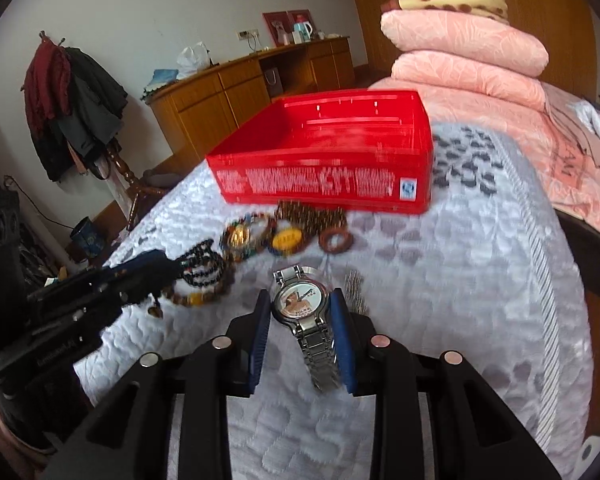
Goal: Organize jewelry
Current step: 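Lift black beads with left tool into red tin while right carries watch there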
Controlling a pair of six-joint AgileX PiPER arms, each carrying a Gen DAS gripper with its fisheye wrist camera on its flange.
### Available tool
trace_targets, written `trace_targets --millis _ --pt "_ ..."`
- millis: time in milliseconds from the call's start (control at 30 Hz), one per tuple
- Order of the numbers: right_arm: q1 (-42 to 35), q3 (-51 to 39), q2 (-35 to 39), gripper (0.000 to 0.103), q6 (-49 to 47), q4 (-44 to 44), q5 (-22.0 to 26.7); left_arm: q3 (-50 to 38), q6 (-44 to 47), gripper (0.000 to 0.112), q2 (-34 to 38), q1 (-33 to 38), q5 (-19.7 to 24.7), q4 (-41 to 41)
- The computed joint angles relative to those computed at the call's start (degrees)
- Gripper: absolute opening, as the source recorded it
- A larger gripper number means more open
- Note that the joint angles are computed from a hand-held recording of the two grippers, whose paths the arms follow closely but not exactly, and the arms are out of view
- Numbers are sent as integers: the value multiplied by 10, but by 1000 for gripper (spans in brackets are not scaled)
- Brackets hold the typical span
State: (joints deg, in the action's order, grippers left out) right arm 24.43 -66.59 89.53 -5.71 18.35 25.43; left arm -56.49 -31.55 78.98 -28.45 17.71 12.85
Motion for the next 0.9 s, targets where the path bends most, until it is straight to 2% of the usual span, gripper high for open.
trace_targets --millis 100,333,433,567,733,900 --pt "-8 -28 12 30 -13 9 8 -37 9 18 20 10 9 6" --pt "-30 -124 55 30 -23 14 31 -153 99 18 85 46 28 -57" --pt "-48 -172 79 30 -56 53 53 -204 147 18 112 57 42 -96" --pt "-62 -229 106 30 -65 61 71 -258 169 18 142 68 50 -109" --pt "-78 -330 159 30 -65 61 108 -355 197 18 206 88 86 -134" --pt "-89 -464 247 30 -38 43 164 -467 233 18 292 110 147 -170"
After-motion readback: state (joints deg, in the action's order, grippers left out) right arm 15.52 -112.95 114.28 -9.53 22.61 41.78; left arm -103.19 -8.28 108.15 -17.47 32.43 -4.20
